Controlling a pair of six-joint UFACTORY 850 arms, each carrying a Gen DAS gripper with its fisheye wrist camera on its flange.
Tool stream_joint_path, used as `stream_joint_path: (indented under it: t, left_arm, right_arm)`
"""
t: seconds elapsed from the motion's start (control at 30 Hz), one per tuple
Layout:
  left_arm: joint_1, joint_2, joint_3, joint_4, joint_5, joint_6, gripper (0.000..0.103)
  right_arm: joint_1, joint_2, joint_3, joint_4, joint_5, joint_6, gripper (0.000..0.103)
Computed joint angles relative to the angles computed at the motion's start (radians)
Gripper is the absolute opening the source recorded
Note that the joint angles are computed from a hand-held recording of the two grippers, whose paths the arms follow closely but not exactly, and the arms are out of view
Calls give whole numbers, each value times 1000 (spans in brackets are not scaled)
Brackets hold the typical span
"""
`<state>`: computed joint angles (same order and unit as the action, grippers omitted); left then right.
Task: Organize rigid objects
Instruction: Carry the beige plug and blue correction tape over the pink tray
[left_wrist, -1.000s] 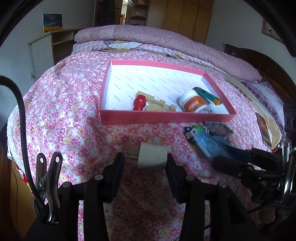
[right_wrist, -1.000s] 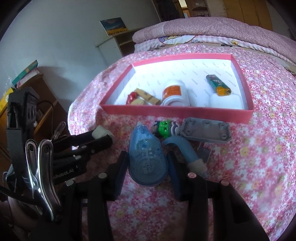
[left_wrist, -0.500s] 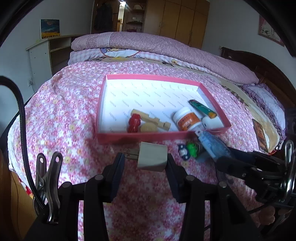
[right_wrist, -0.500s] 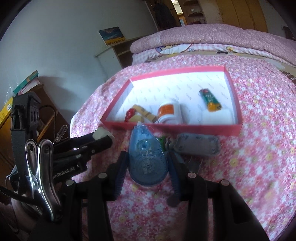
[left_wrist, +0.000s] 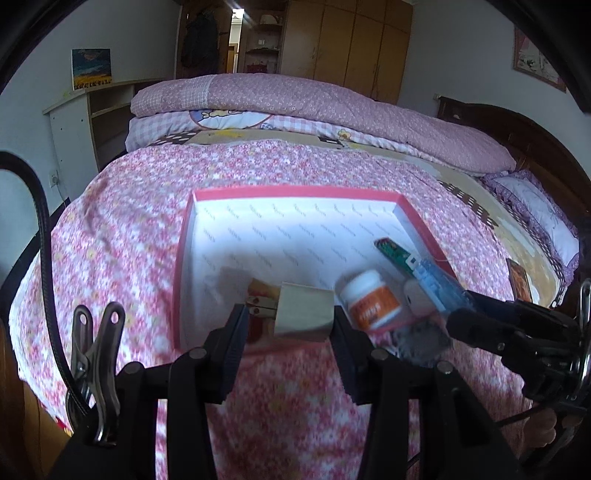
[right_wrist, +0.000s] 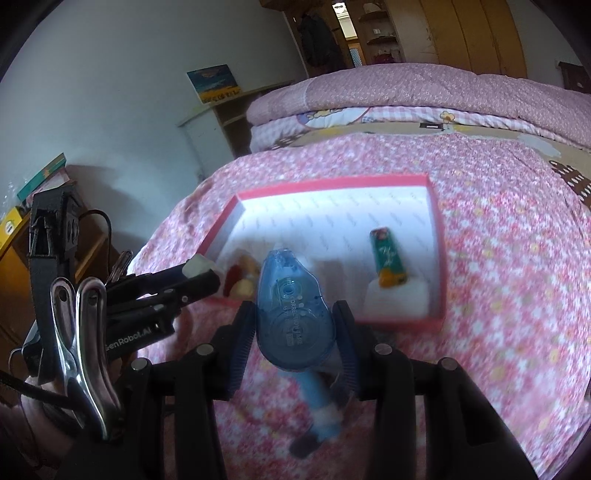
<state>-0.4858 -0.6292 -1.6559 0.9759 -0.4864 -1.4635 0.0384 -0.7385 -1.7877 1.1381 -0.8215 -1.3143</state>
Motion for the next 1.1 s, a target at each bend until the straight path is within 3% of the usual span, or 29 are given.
stream_joint_path:
  t: [0.63, 1.1]
  left_arm:
    - [70, -204, -295, -249, -36, 307, 47]
    - [78, -268, -371, -331, -53, 392, 47]
  right_arm:
    - [36, -302, -500, -219, 3, 308, 43]
    - [39, -428, -691, -339, -8, 470, 44]
